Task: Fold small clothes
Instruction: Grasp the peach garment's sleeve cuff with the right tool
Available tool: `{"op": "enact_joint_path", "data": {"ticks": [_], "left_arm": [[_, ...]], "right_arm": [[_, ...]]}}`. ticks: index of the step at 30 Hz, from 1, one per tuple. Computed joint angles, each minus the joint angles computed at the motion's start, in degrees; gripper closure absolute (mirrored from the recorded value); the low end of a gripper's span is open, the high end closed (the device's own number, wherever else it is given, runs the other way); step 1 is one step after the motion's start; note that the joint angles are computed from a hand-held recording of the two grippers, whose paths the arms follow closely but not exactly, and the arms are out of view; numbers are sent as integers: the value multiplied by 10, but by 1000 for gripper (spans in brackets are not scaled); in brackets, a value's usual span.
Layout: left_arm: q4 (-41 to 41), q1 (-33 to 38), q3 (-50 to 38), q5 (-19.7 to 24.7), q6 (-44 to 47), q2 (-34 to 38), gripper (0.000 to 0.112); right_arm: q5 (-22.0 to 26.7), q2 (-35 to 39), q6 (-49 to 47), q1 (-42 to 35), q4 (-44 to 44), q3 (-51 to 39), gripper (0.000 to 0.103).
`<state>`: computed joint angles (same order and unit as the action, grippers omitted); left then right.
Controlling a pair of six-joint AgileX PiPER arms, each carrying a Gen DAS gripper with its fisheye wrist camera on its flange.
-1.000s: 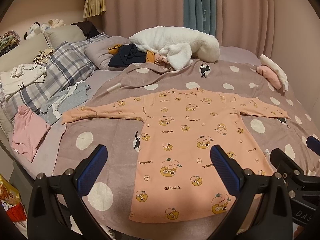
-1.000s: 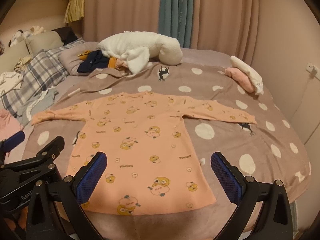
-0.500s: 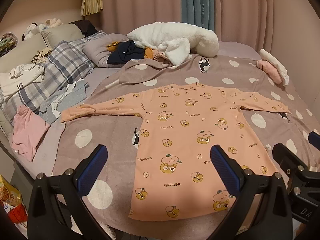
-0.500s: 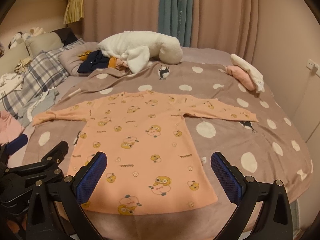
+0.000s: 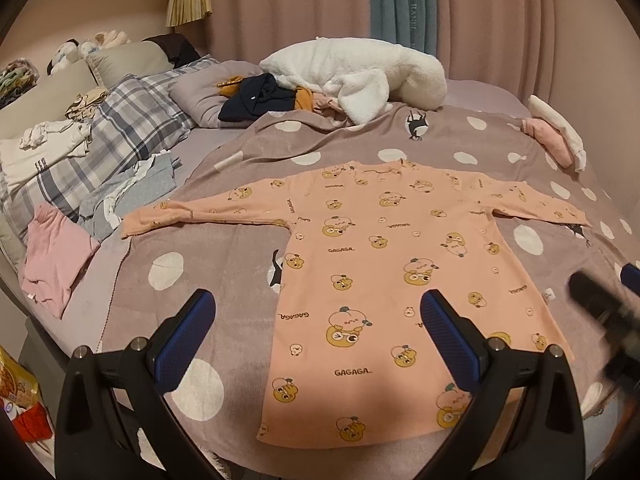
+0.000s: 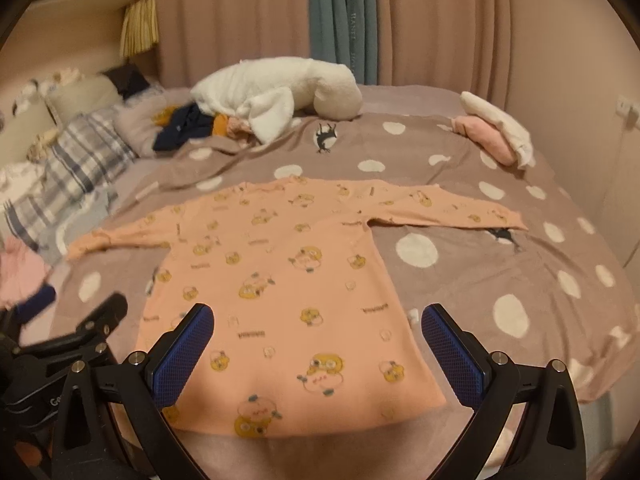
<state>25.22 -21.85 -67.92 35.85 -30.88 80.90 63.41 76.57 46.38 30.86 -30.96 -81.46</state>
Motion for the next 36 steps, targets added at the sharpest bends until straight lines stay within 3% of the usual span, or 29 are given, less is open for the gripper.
{"op": "enact_joint_path", "data": {"ticks": [2,6,8,11,13,15,17,20,22,24,28,32,36], "left_arm": [[-4,12,5,-18,-3,7,10],[-42,40,-19,-24,21,51,10],[-44,49,-28,-28,25,72,10],[5,56,-20,-62,-31,95,10],[11,63,-16,-91,-48,110,10],[-62,82,-25,-117,-5,135,10],[-132,95,-43,-133,47,163,10],[-100,89,-70,-134,22,200,10],[-80,88,-71,-145,12,208,10],[-29,85,-65,-156,-32,212,10],[55,75,-74,-142,-94,229,10],[30,81,-69,-158,-69,230,10],[40,83,-61,-163,-79,226,10]], "right_arm": [[-95,-29,-94,-105,104,42,0],[-154,4,-261,-334,300,38,0],[-161,62,-373,-448,403,6,0],[-133,142,-525,-590,575,-50,0],[-94,210,-578,-664,690,-103,0],[-69,278,-605,-713,782,-144,0],[-89,324,-569,-735,820,-160,0],[-92,385,-566,-763,927,-167,0],[-106,414,-543,-762,941,-187,1],[-132,432,-482,-751,892,-218,12],[-162,436,-481,-745,900,-222,27],[-144,452,-409,-735,810,-268,62],[-147,452,-371,-728,776,-277,79]]}}
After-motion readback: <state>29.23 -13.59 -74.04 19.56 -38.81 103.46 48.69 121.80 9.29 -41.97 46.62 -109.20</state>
